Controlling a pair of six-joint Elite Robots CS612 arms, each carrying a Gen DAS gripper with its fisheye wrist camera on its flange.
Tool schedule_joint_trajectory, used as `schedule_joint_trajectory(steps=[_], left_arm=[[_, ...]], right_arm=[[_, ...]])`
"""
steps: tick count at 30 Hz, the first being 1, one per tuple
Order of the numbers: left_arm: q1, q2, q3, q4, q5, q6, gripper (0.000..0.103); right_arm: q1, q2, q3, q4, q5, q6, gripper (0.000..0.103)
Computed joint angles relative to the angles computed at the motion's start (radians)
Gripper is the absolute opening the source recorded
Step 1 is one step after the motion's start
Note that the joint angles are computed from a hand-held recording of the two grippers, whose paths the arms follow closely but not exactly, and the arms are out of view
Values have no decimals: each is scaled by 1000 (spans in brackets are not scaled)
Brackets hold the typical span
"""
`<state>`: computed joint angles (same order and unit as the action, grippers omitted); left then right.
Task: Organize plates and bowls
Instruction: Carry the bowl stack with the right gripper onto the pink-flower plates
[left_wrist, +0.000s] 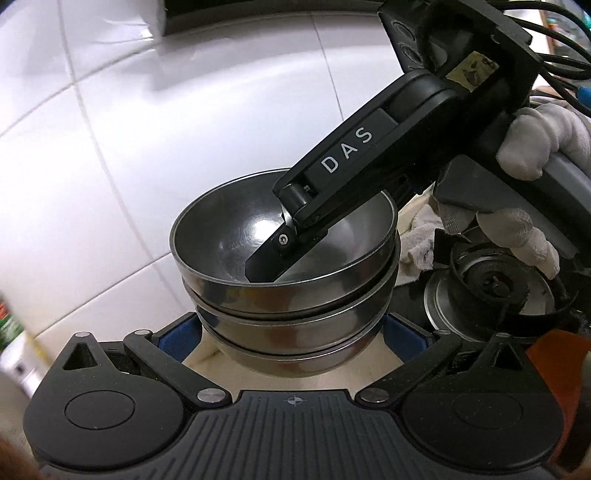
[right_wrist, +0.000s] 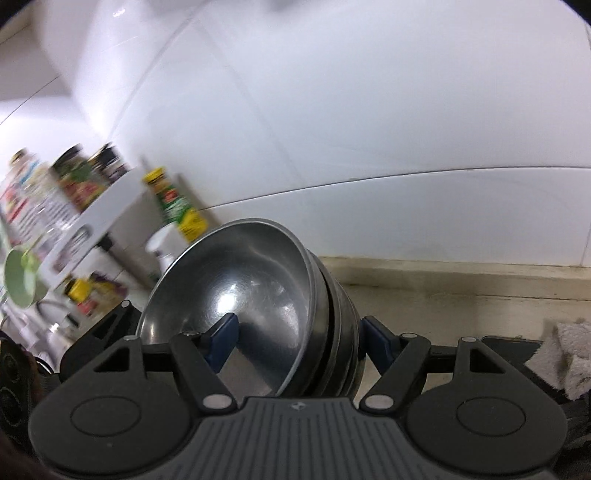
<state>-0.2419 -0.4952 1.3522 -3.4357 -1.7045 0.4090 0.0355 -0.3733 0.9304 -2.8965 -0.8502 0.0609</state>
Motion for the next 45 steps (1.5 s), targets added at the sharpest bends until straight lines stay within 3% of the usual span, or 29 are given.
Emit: schedule_joint_trajectory(steps=[8, 22, 29, 36, 40, 45], left_arm=[[-27, -57, 150, -78, 71, -50, 103], [-9, -96, 293, -91, 6, -30, 103], [11, -98, 325, -116, -26, -18, 103], [15, -39, 288, -171, -43, -27, 103], [16, -27, 273, -132, -57, -51, 103], [15, -36, 276, -110, -47, -56, 103]], right_arm=[[6, -96, 182, -48, 1, -68, 65], [34, -165, 407, -167, -68, -2, 65], [41, -161, 461, -234, -85, 45, 65], [48, -131, 466, -310, -133, 76, 64], [50, -117, 458, -313, -164, 66, 64], [44, -104, 459, -318, -139, 80, 63]])
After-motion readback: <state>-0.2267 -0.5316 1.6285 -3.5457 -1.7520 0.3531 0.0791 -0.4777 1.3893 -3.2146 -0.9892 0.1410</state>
